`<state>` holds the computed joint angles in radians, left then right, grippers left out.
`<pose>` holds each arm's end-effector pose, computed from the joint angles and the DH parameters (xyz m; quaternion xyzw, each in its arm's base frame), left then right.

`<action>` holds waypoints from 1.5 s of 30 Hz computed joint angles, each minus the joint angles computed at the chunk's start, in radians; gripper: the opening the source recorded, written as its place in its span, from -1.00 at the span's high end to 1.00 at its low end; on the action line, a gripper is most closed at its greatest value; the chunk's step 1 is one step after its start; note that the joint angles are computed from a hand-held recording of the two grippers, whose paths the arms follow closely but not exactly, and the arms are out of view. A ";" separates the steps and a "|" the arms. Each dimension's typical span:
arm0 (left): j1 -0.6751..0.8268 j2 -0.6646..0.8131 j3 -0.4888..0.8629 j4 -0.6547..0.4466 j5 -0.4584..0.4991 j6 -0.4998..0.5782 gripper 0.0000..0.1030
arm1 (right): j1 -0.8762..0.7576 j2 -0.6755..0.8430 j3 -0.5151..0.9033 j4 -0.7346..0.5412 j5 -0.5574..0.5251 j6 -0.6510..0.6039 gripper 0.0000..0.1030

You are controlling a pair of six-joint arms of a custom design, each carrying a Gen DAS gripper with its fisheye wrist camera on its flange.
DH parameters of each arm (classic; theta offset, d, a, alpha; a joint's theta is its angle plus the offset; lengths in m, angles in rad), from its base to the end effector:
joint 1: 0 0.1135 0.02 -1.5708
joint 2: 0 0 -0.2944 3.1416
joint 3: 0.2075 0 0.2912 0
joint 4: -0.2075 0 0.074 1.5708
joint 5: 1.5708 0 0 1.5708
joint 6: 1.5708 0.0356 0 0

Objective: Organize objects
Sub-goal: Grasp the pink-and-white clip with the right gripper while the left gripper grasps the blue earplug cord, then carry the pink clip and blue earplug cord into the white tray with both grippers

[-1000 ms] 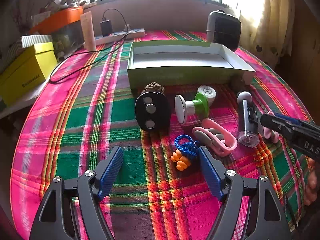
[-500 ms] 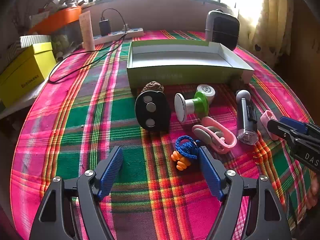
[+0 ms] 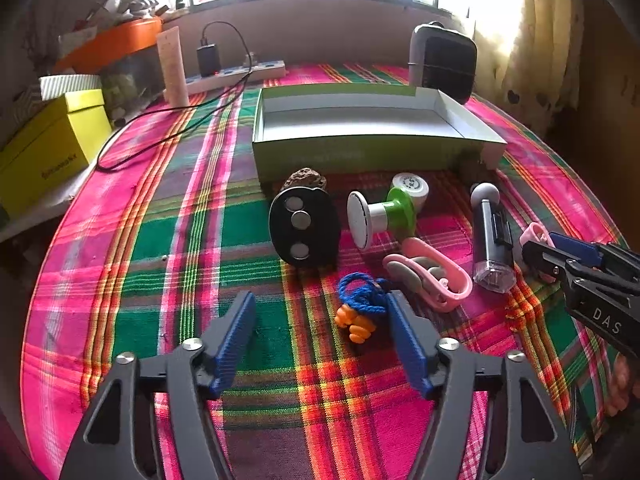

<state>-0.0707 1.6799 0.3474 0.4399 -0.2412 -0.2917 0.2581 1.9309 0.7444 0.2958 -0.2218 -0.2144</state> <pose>0.2457 -0.0089 0.0589 -0.1430 0.9261 0.0521 0.3453 0.3408 0.0981 0.0628 -0.2552 0.9023 0.1115 0.3291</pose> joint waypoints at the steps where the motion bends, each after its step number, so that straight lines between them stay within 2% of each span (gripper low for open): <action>1: -0.003 0.001 0.000 0.003 -0.001 -0.001 -0.16 | -0.001 0.000 0.000 0.000 -0.003 0.001 0.32; 4: -0.003 -0.001 -0.001 0.007 0.001 0.002 0.01 | -0.003 0.000 -0.004 0.005 -0.006 -0.004 0.41; 5: -0.005 -0.002 -0.001 0.007 0.001 0.004 0.05 | -0.005 -0.001 -0.004 0.005 -0.009 -0.007 0.52; 12: -0.002 -0.010 -0.001 0.003 0.010 0.011 0.35 | -0.006 -0.002 -0.007 0.004 -0.015 -0.015 0.53; 14: 0.001 -0.013 -0.002 0.002 0.016 0.015 0.52 | -0.006 -0.001 -0.005 0.002 -0.020 -0.014 0.52; 19: 0.009 -0.018 0.001 -0.005 0.026 0.017 0.67 | -0.006 -0.002 -0.005 -0.001 -0.029 -0.014 0.53; 34: 0.047 -0.062 -0.001 -0.021 0.081 0.027 0.68 | -0.015 -0.025 -0.003 -0.010 -0.072 -0.019 0.53; 45: 0.071 -0.111 0.037 -0.076 0.121 0.051 0.68 | -0.007 -0.041 0.059 -0.079 -0.121 -0.034 0.53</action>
